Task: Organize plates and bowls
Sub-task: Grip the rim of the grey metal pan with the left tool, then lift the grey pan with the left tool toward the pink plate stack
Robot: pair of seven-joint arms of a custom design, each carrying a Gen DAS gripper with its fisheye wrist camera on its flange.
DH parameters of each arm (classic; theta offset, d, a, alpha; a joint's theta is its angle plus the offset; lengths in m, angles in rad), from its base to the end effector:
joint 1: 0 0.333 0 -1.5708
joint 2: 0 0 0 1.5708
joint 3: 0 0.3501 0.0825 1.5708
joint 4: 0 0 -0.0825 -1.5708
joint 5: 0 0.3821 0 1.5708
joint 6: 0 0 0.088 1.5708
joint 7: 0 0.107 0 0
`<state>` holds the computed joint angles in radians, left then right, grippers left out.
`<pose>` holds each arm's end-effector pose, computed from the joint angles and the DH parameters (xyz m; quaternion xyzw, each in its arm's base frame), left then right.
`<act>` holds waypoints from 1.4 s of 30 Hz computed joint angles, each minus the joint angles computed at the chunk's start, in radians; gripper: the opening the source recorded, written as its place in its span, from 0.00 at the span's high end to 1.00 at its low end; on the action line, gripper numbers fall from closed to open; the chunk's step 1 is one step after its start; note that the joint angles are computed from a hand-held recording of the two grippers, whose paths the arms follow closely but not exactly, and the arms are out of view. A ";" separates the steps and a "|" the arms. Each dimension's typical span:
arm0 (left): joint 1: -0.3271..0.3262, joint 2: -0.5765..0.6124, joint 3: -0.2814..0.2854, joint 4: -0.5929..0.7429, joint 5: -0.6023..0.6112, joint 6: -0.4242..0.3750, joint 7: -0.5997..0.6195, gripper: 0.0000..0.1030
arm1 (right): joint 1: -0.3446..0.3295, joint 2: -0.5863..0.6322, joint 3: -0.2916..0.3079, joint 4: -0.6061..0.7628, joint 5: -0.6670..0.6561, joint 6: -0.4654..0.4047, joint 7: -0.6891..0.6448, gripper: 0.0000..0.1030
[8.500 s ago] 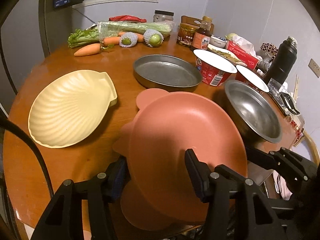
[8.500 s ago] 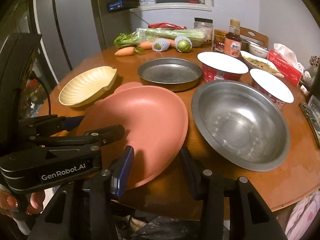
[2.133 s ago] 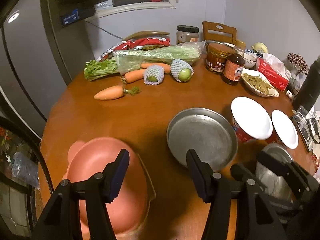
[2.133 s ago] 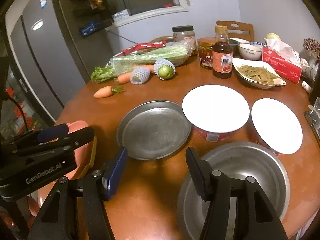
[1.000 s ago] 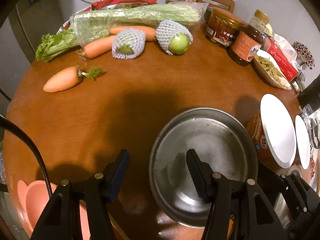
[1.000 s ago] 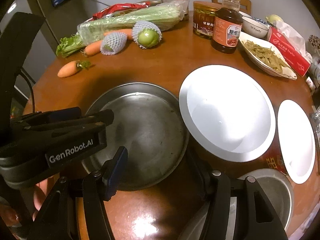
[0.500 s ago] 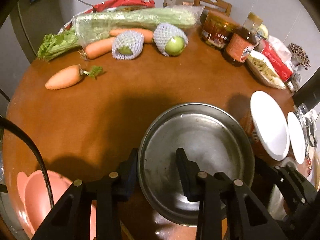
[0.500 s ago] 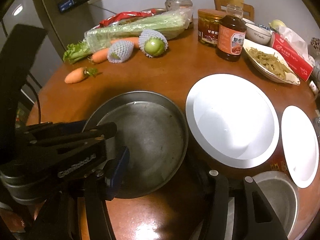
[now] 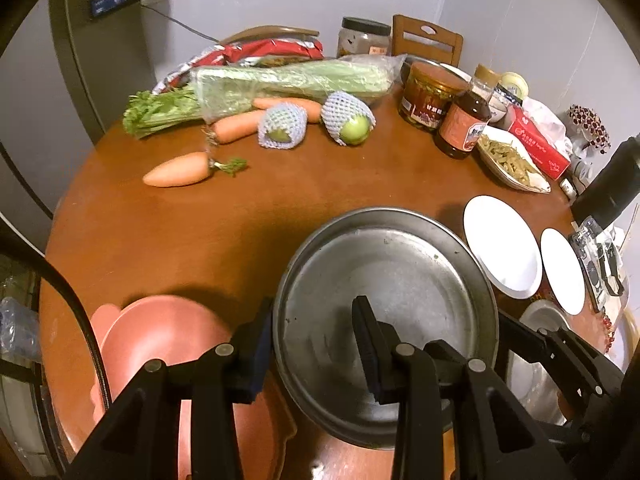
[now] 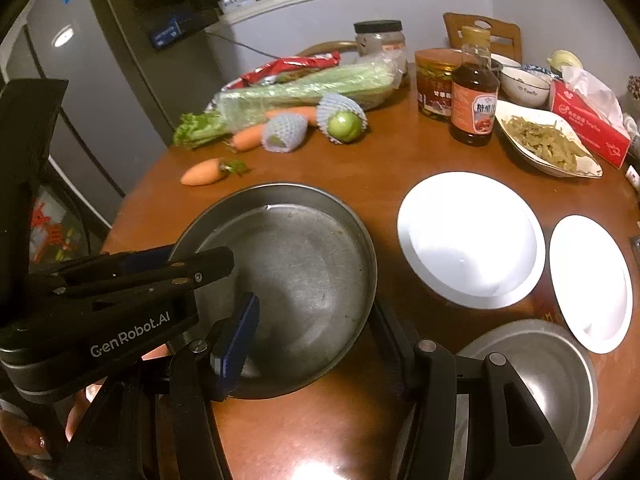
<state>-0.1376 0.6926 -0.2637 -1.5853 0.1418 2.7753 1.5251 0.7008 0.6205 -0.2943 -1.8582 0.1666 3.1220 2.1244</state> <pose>0.7129 -0.2621 0.3261 -0.5448 0.7970 -0.2359 0.1110 0.6410 0.2950 0.3033 -0.5961 0.7301 -0.1402 0.3033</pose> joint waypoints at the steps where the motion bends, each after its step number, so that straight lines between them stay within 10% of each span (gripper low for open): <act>1: 0.001 -0.013 0.003 -0.019 0.001 0.013 -0.004 0.63 | 0.002 -0.006 0.003 -0.009 0.000 0.014 -0.002 0.43; 21: 0.042 -0.189 0.031 -0.309 0.083 0.234 -0.106 0.63 | 0.250 -0.049 -0.154 -0.116 0.161 0.143 -0.136 0.43; 42: 0.160 -0.301 0.021 -0.427 0.093 0.331 -0.109 0.62 | 0.371 0.026 -0.268 0.048 0.121 0.074 -0.150 0.43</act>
